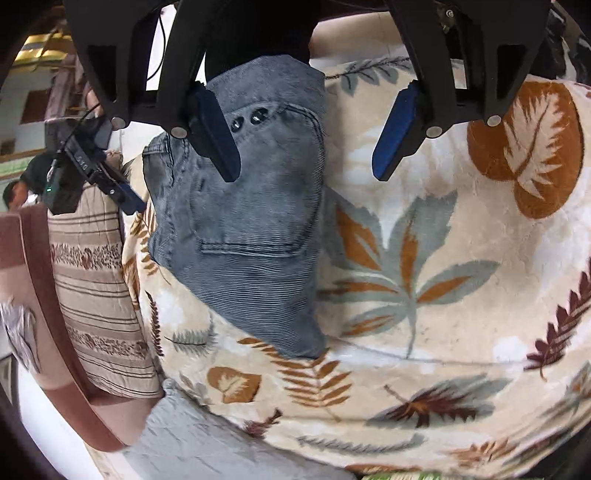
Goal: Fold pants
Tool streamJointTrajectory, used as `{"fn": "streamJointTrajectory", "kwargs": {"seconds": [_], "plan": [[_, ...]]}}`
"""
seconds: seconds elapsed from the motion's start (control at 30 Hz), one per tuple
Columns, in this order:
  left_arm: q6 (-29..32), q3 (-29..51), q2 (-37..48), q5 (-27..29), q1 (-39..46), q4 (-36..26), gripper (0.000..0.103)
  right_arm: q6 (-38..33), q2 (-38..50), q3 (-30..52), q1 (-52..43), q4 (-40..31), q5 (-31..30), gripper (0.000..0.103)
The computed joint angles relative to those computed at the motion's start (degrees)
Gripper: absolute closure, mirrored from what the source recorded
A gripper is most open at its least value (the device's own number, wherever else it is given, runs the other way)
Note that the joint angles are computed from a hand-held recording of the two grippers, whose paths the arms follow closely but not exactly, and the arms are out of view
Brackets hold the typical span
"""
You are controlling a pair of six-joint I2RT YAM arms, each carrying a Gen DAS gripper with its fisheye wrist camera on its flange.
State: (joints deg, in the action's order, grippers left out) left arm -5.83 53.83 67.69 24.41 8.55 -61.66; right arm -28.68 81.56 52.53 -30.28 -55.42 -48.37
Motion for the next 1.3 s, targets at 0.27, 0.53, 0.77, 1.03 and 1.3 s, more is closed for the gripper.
{"fn": "streamJointTrajectory", "kwargs": {"seconds": [0.27,0.53,0.77,1.03,1.3], "plan": [[-1.0,-1.1,10.0,8.3,-1.9,4.1,0.029,-8.3,12.7,0.7,3.9,-3.9,-4.0,0.042],[-4.3,-0.6,13.4,9.3,-7.2,8.3,0.021,-9.5,10.9,-0.6,5.4,-2.1,-2.5,0.053],[-4.1,0.3,6.9,3.8,-7.7,5.8,0.079,-4.8,0.3,0.1,9.6,-3.7,1.8,0.084],[3.0,5.5,3.8,4.5,2.7,-0.7,0.080,8.7,-6.8,3.7,21.6,0.4,1.4,0.085],[7.2,16.3,13.4,-0.9,9.9,0.7,0.080,27.6,0.5,10.4,40.7,18.6,10.8,0.085]]}}
